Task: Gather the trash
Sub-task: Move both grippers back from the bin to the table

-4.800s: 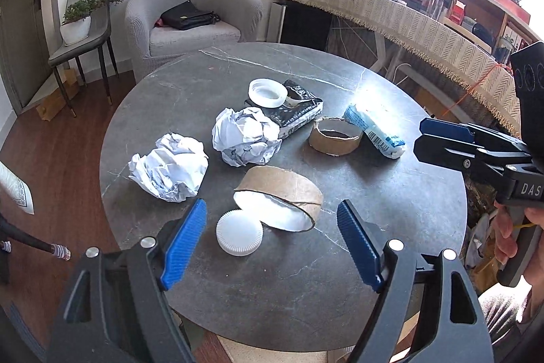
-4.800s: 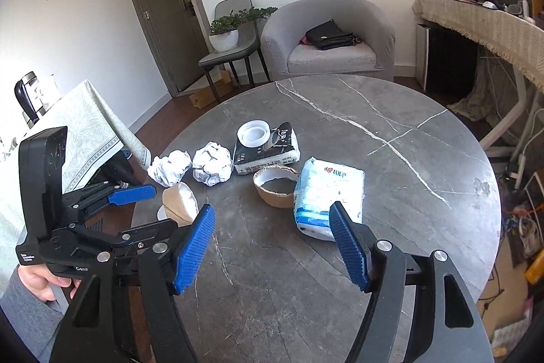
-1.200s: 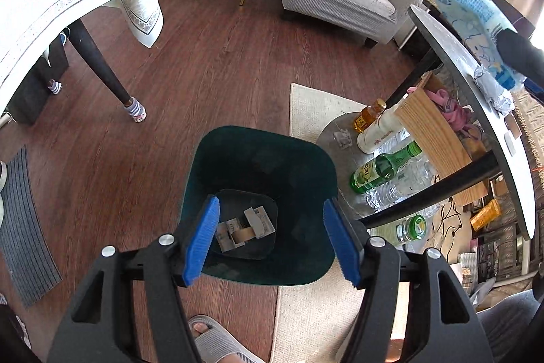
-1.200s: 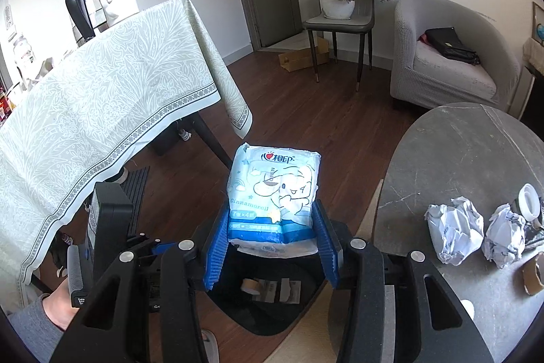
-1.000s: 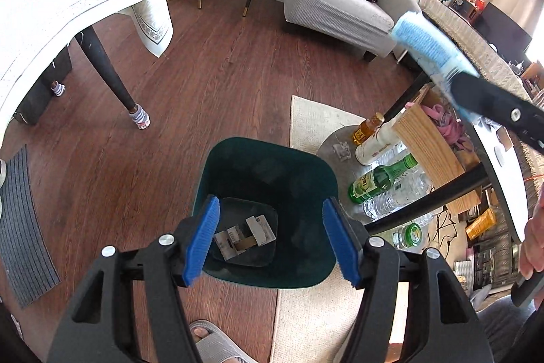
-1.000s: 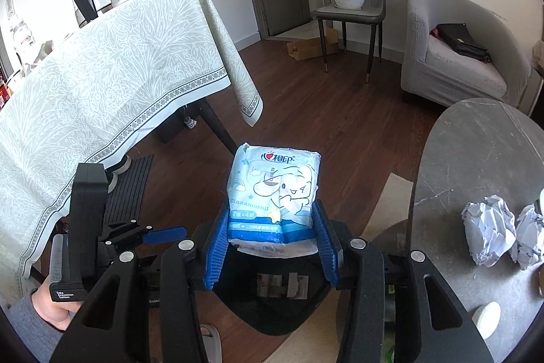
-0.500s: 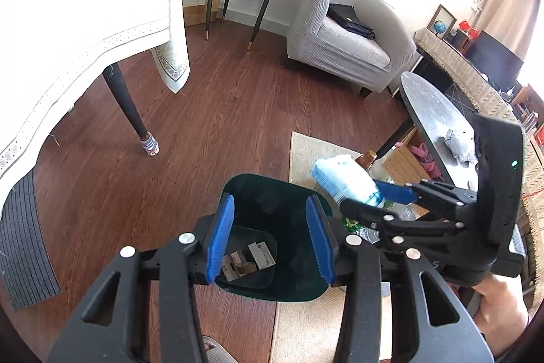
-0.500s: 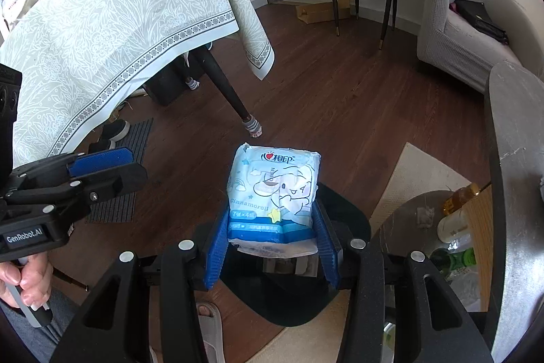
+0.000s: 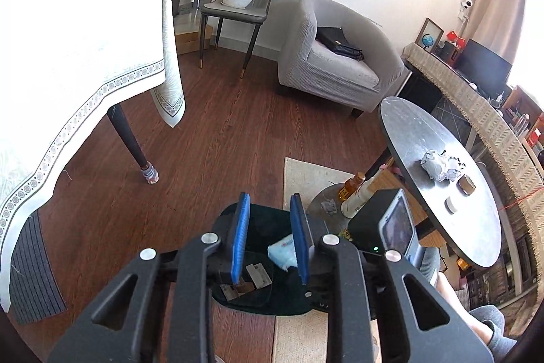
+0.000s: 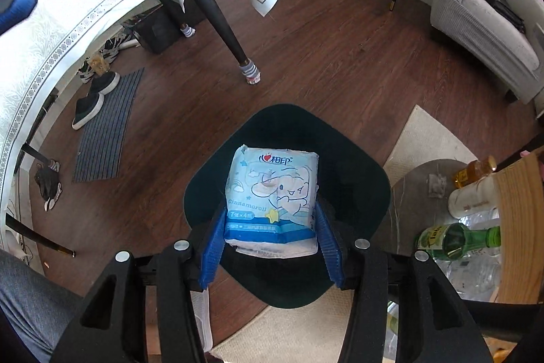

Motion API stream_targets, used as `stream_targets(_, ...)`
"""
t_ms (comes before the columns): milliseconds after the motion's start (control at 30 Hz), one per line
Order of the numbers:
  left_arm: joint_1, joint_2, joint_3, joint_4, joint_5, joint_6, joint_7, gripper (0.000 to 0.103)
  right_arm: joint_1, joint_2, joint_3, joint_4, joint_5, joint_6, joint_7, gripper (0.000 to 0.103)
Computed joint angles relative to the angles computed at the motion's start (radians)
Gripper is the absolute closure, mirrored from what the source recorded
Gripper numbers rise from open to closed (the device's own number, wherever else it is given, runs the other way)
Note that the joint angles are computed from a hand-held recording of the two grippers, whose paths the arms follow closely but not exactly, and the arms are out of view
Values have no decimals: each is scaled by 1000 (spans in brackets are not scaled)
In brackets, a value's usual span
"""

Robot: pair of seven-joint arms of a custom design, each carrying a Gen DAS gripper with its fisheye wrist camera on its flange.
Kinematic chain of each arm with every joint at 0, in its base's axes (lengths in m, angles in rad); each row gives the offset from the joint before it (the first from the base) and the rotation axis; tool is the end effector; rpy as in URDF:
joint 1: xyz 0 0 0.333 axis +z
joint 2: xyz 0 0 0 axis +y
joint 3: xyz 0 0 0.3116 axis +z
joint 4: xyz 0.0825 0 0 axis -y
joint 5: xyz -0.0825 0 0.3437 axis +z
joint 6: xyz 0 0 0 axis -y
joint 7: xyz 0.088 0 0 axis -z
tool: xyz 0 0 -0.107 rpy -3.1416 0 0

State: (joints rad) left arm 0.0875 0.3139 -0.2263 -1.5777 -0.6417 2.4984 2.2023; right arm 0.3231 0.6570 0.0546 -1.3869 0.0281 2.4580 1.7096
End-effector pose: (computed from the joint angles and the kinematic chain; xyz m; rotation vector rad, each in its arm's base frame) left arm 0.6552 -0.0662 0.5391 -1.5734 2.2125 -1.1574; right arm 0.6754 0.2573 0.3841 -2.1294 1.7366 -0.2276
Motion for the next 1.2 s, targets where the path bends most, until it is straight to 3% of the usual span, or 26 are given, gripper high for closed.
stream_targets(133,3,-7,-6,6,-18,2,12,78,16,2,-16,-9,-29,-12,18,40)
stream_targets(500,-6,-24,-12,31,-65,12,39,78,0,-81,4,-106,-17,74,-25,41)
stream_targets(567,-7,-25,-14,38,-76,12,40,78,-7,-107,11,-135,-9,105,-43,48)
stream_targets(933,-34,-22,-23,58,-96,39,43,78,-36,-299,21,-333,22,296,-113,63)
stream_targets(1200,-75,27,-46,117,-47,49,11,75,-54,-429,-10,-471,4,411,-81,67)
